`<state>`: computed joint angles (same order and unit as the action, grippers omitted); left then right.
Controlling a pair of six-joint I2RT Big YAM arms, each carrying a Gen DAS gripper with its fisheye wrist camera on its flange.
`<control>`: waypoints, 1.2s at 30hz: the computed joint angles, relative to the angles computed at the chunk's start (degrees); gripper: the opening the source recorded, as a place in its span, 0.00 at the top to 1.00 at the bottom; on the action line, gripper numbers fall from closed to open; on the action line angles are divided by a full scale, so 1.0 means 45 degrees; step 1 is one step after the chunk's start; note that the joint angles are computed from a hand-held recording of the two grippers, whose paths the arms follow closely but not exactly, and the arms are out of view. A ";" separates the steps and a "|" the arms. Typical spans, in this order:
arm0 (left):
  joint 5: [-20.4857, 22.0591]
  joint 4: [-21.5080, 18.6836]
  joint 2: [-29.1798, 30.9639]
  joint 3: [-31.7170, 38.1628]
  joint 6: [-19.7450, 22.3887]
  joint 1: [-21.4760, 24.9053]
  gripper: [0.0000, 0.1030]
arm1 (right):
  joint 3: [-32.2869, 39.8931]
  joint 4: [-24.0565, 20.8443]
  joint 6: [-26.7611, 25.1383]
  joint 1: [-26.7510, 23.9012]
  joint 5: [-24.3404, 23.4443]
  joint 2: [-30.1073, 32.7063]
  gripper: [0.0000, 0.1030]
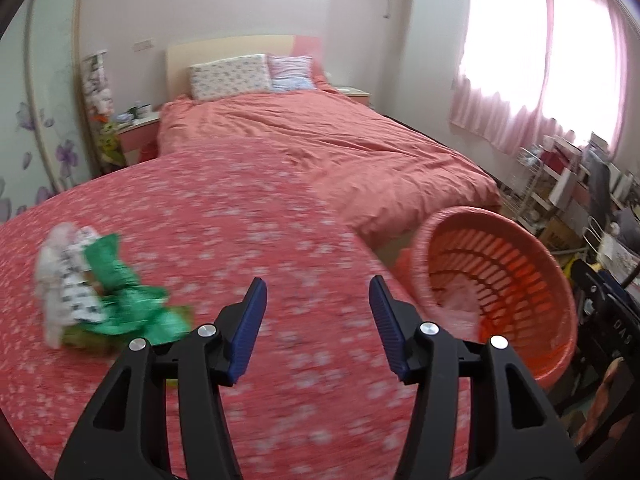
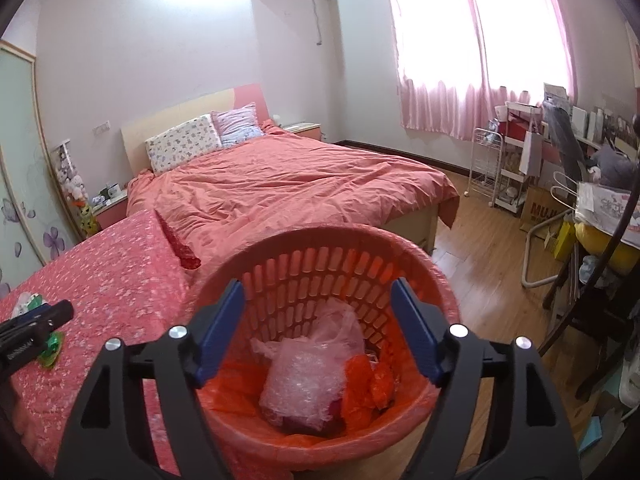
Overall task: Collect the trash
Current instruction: 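Grasp the green bag with the right tool while the left tool grasps the clear bag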
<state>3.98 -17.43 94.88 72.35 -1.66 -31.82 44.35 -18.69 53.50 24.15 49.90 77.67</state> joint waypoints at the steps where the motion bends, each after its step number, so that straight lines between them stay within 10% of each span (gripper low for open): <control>1: 0.0003 -0.0009 -0.0046 -0.0032 -0.0017 0.0166 0.48 | 0.0054 0.0100 -0.0156 0.0045 -0.0085 0.0045 0.28; 19: -0.0440 0.0291 -0.0782 -0.1057 -0.0198 0.3669 0.48 | 0.5583 0.1025 -0.4242 0.1354 -0.4070 0.4414 0.35; 27: -0.0079 0.0300 -0.0501 -0.0907 -0.0399 0.4910 0.48 | 0.9931 -0.0524 -0.5261 0.1489 -0.6443 0.7526 0.62; 36: 0.0301 0.0359 -0.0340 -0.0926 -0.0475 0.5402 0.48 | 1.2713 -0.2192 -0.5225 0.1440 -0.7222 0.9407 0.64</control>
